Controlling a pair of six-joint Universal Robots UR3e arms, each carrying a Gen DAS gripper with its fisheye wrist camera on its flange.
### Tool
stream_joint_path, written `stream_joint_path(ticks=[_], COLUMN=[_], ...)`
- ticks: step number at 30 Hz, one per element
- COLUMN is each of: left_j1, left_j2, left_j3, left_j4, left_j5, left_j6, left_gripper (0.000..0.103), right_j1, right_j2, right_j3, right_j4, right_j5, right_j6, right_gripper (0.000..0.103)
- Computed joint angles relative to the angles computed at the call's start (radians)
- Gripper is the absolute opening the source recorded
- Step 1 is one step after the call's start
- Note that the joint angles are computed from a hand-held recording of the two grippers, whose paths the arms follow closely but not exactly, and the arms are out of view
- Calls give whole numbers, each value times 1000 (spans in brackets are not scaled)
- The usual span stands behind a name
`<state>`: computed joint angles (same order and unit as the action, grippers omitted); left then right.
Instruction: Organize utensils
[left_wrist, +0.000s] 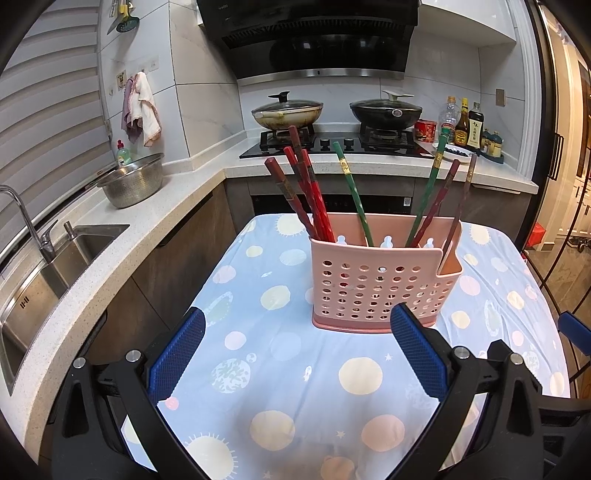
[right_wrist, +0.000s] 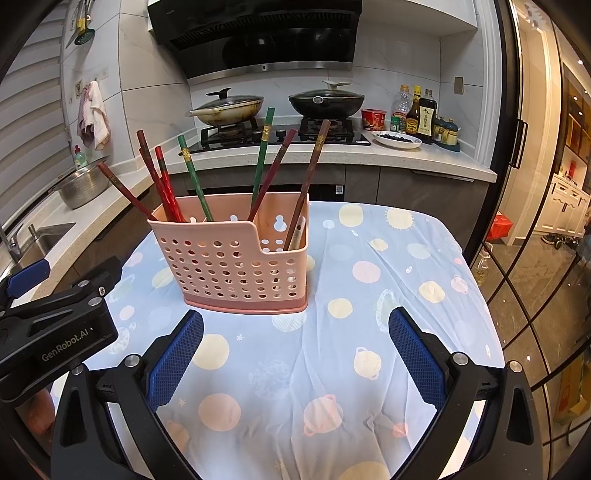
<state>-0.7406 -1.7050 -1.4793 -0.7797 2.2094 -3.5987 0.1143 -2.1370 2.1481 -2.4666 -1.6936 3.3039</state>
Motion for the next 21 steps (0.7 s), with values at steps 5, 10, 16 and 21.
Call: stream_joint_path(ticks=[5,10,16,21], left_j1=[8,14,16,18], left_j2=[8,9,10,10], left_j3=[-15,-29,-34,-29], left_j4=[3,7,12,-1], left_j5=[2,-4,-7,-5], left_j6=[14,16,19,17], left_gripper=[96,96,96,96], right_j1=[-28,-37,-42,-35], right_j2=[-19,-19,-17,-14], right_j3=[8,3,-3,1], right_j4=[4,6,14,6], right_j5=[21,21,24,18], right_j6=[2,-1,-9,-1], right_gripper=[97,97,97,97])
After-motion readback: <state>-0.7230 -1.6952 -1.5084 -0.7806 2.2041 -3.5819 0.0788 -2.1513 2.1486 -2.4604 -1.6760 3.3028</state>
